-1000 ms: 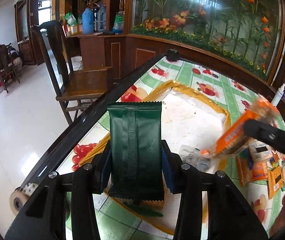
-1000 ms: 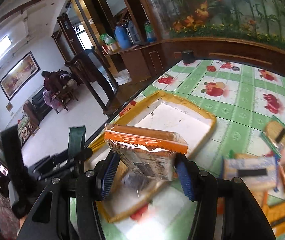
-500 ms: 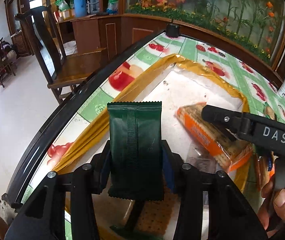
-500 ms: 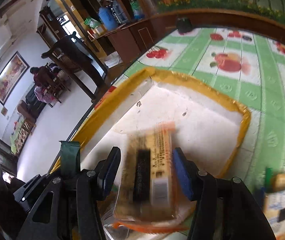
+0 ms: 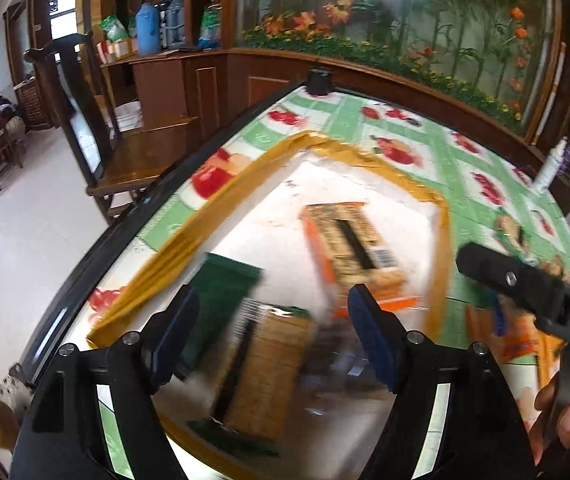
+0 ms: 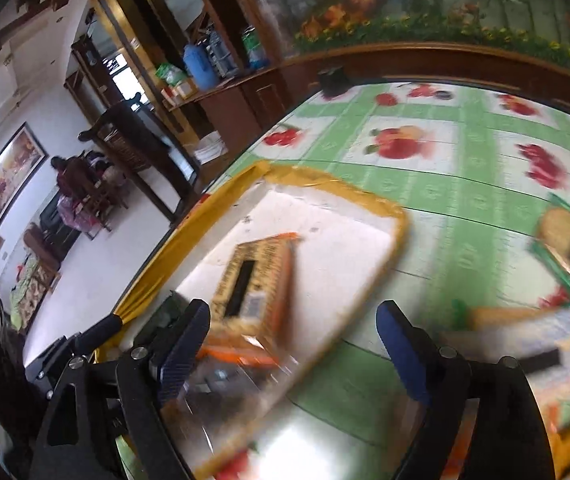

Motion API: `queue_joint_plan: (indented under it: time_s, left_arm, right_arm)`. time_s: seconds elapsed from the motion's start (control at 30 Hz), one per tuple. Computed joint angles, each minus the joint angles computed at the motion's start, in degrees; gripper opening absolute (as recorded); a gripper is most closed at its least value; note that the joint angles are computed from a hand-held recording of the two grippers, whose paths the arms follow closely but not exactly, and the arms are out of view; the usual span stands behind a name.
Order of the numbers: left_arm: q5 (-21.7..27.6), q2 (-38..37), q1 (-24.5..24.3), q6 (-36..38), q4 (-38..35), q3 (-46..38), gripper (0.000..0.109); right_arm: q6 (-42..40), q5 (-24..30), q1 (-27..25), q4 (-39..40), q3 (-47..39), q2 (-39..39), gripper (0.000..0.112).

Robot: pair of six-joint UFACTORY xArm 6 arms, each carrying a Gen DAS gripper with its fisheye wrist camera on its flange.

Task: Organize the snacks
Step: 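Move both tools back to the remaining snack packs, then grasp the white-and-blue cracker pack with the left tool while the right tool grasps the orange pack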

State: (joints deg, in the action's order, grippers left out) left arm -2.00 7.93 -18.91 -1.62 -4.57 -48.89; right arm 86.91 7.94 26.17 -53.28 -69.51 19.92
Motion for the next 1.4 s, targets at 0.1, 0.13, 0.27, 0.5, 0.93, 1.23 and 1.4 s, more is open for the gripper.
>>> queue_joint_plan:
  time_s: [0.1, 0.13, 0.27, 0.5, 0.93, 1.23, 1.4]
  left_arm:
    - [-0.4, -1.8, -3.4, 8.9, -10.0, 1.3, 0.077]
    - [-0.7, -2.2, -4.2, 10.7, -11.9, 1.5, 0.077]
    - [-0.8, -2.8, -6.9, 10.0, -10.5, 2.2, 0.077]
    - [-0.6, -1.7, -12.1, 7.0, -4.8, 1.9, 0.077]
    - [9.6, 6.2, -18.5, 34.3, -8.2, -12.7, 0.076]
    - [22.5, 13.4, -19.1, 50.2, -14.4, -25.1, 0.077]
    - [29.0, 15.7, -18.7, 53.7, -18.3, -29.9, 0.077]
  right_arm:
    - [12.9, 1.0, -0.8, -11.3, 6.6, -6.5, 0.087]
    - [17.4, 2.0, -0.8, -15.1, 9.0, -8.9, 0.088]
    - [31.8, 6.4, -0.9, -26.3, 19.2, -18.9, 0.094]
    - [34.7, 10.0, -3.1, -22.9, 40.1, -37.6, 0.103]
    - [17.7, 9.6, -5.3, -12.2, 44.9, -39.8, 0.103]
    - [11.9, 8.8, -5.5, -8.6, 41.7, -34.1, 0.103]
    - [9.6, 8.5, -6.5, -6.8, 42.0, -33.9, 0.103]
